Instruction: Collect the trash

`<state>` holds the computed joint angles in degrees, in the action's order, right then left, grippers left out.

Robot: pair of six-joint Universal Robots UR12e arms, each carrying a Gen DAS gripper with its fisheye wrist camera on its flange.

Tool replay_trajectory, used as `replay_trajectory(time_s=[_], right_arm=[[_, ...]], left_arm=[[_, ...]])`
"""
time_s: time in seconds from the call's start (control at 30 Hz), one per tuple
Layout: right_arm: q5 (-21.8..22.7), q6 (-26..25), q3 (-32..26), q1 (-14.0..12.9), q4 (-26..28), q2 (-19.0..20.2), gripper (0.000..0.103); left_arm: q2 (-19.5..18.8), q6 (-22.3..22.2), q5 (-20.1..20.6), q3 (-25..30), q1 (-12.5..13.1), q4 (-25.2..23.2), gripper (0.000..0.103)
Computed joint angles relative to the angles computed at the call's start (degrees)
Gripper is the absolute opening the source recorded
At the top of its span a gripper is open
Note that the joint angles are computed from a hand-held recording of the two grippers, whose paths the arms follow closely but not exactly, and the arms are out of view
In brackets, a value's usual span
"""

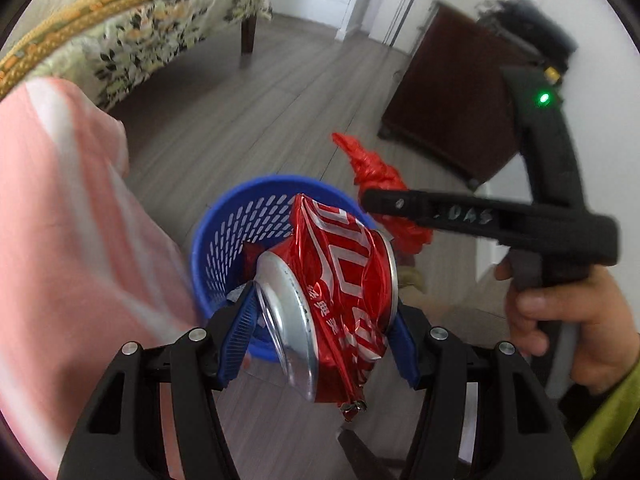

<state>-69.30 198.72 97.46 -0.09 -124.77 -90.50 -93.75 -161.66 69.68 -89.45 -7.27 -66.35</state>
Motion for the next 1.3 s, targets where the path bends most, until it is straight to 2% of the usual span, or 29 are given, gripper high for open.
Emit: replay_trajectory(time_s=[0.17,0.3,0.33,0.37,0.43,0.5,0.57,0.73,0.83,0.9,0.97,1.03,1.1,1.17,1.23,1.3], right_arm=[[3.9,-0.5,0.0,-1.7,0.8,2.3,0.043],[5.2,-0.4,-0.4,-2.2,1.1,4.3,0.045],[5.7,-0.7,-0.3,-2.5,1.5,4.9,0.047],[5.7,-0.7,-0.4,-2.6,1.8,5.4,0.06],[3.7,0.6,0.0,-2.5,1.2,5.8,0.081],[3.1,2.3,0.5,-2.8,0.6,5.4,0.081],[1.6,3.8,0.8,-3.1,0.1,4.4,0.088],[-6.3,3.6,-0.1,-2.1,-0.3,1.2,0.098],[-10.3,3.4,-0.1,-1.1,-0.9,-1.5,0.098],[-14.3,3.5,-0.1,0.3,-1.2,-3.5,0.098],[-19.1,3.0,0.3,2.6,-3.4,-5.4,0.098],[-23.2,3.1,1.4,4.8,-6.2,-7.4,0.098],[-23.5,5.5,2.9,5.6,-8.8,-9.1,0.098],[-21.7,7.0,3.1,5.5,-6.2,-9.7,0.098],[-19.4,5.9,3.6,4.9,-4.7,-10.0,0.098],[-21.6,7.0,4.2,5.7,-5.0,-10.7,0.098]], left_arm=[[-3.3,-1.6,3.2,0.3,-1.6,1.2,0.06],[-5.4,-2.0,5.4,0.4,-2.3,2.8,0.061],[-5.4,-1.9,5.9,-0.1,-2.2,3.6,0.063],[-5.9,-2.1,6.8,-0.3,-2.4,4.6,0.076],[-6.1,-3.0,8.5,-1.0,-2.8,6.2,0.085],[-5.9,-3.3,8.2,-1.1,-2.7,6.5,0.085],[-5.0,-3.6,7.1,-1.3,-2.4,7.2,0.09],[-1.0,-3.8,5.7,-2.8,-2.0,11.4,0.096],[1.6,-5.0,4.7,-3.5,-1.5,13.7,0.098],[3.1,-4.5,3.7,-3.3,-0.9,11.6,0.098],[4.2,-4.3,4.6,-3.2,-0.8,10.6,0.098],[5.7,-4.6,5.9,-4.0,-0.5,11.8,0.098],[7.1,-4.0,6.8,-4.9,-0.1,13.0,0.098],[8.2,-3.5,6.9,-5.8,0.3,14.7,0.098],[8.9,-3.2,6.7,-6.8,0.6,16.1,0.098],[9.7,-3.4,7.7,-7.2,0.7,16.5,0.098]])
